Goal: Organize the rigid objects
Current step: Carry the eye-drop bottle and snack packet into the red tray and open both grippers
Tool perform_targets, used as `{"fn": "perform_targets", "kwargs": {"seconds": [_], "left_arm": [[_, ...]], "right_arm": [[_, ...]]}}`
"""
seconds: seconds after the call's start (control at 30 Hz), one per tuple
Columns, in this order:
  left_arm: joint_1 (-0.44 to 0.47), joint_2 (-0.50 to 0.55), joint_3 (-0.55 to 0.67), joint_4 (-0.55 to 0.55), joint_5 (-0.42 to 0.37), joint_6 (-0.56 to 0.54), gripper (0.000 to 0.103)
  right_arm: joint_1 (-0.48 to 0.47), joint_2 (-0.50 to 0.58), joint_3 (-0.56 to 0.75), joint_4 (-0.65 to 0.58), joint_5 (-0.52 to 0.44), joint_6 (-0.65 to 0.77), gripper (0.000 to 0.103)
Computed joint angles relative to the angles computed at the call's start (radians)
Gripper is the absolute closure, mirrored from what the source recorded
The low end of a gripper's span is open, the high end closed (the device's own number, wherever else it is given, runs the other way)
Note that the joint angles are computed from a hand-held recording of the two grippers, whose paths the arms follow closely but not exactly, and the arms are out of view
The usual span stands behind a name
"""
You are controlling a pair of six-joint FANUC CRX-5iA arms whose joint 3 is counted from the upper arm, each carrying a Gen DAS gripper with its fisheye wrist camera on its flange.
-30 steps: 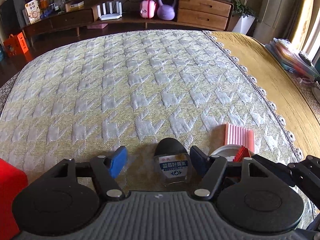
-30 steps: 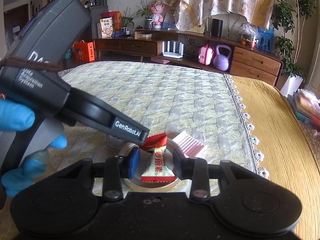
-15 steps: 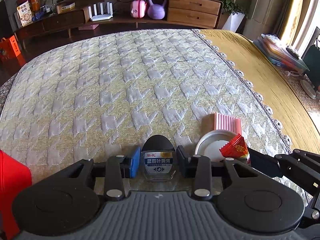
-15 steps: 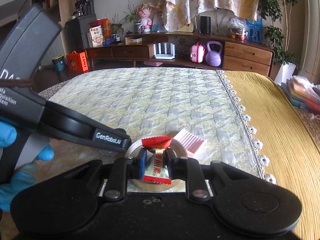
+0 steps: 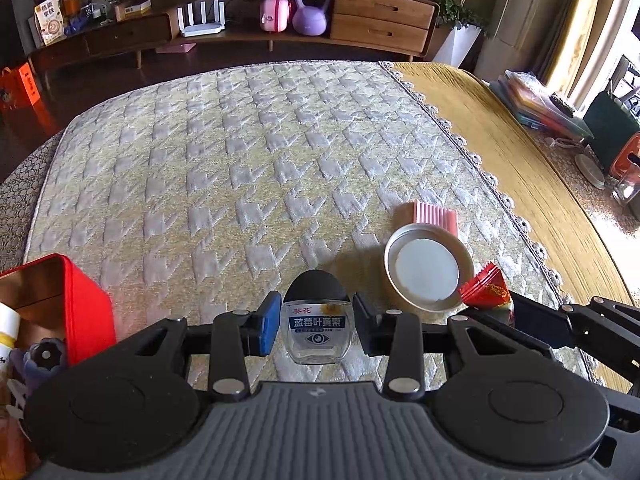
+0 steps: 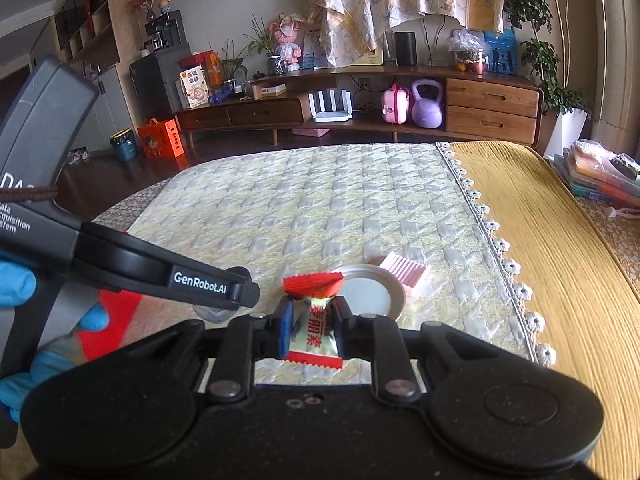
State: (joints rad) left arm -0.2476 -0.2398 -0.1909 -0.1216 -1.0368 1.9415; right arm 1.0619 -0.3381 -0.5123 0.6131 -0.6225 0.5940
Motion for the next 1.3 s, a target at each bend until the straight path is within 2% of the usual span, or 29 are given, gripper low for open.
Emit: {"fn": "perform_targets", "kwargs": {"seconds": [0.33, 0.57, 0.77, 0.9, 1.1, 1.3], "left_arm": [[0.03, -0.13, -0.032, 0.029, -0.082, -0.043, 0.065], [0.067, -0.233, -0.063, 0.043, -0.134, -0.072, 0.065], [0.14, -0.324, -0.1, 0.074, -0.171, -0.117, 0.065], [0.221, -0.391, -0.131, 0.119, -0.198, -0.177, 0.065], [0.389, -0.491, -0.185, 0.209, -0.24, -0.315, 0.065], [0.643, -0.59, -0.246, 0.331, -0.304, -0.51, 0.065]], "right_arm": [[0.118, -0.077, 0.002, 0.031, -0.094, -0.067, 0.083], [0.214, -0.101, 0.001, 0.1, -0.142, -0.138, 0.083], [0.28, -0.093, 0.016, 0.133, -0.162, -0.168, 0.083], [0.311, -0.081, 0.03, 0.145, -0.167, -0.171, 0.083], [0.348, -0.046, 0.052, 0.161, -0.163, -0.178, 0.083], [0.363, 0.0, 0.079, 0.142, -0.14, -0.168, 0.083]]}}
